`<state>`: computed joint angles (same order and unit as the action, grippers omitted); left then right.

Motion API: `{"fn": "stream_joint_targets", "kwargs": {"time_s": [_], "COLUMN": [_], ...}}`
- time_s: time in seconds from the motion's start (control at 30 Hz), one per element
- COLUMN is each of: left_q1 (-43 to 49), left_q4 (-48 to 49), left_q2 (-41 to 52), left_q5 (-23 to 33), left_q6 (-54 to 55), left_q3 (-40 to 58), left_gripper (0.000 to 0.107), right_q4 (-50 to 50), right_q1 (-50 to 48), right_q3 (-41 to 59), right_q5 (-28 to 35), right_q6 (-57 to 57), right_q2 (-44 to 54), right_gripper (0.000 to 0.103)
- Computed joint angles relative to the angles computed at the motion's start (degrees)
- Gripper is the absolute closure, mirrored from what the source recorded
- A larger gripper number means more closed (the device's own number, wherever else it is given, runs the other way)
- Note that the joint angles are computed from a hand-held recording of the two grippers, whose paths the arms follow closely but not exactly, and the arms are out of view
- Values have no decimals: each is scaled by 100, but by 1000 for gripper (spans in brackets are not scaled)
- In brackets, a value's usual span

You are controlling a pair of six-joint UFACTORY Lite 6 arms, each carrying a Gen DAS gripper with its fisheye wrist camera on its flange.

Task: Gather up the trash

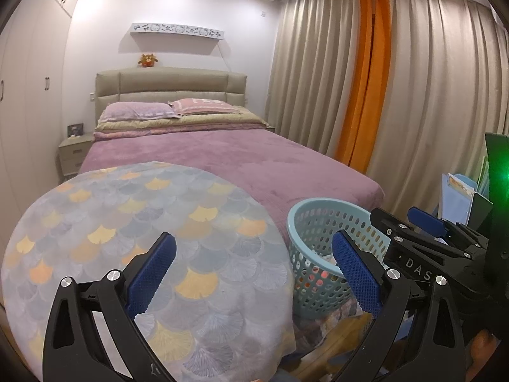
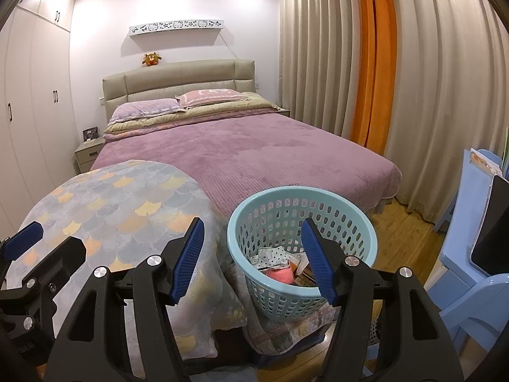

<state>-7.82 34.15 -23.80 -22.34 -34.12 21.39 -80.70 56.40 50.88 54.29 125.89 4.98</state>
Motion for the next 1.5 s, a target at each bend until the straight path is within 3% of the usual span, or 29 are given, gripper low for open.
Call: {"fn": "stream_joint_targets", "kwargs": {"time_s": [1.5], "left_q1": [35], "left_q4": [-114], "left_q2": [-100], "left_q5": [-30], "left_q6": [216], "left_q3": [-88], "left_gripper": [12], "right_q4": [-1], "right_q1": [-63], "right_q3": [17], "right_q5": [-217], "right_q6": [-38], "right_q2": [21], "right_gripper": [44]}}
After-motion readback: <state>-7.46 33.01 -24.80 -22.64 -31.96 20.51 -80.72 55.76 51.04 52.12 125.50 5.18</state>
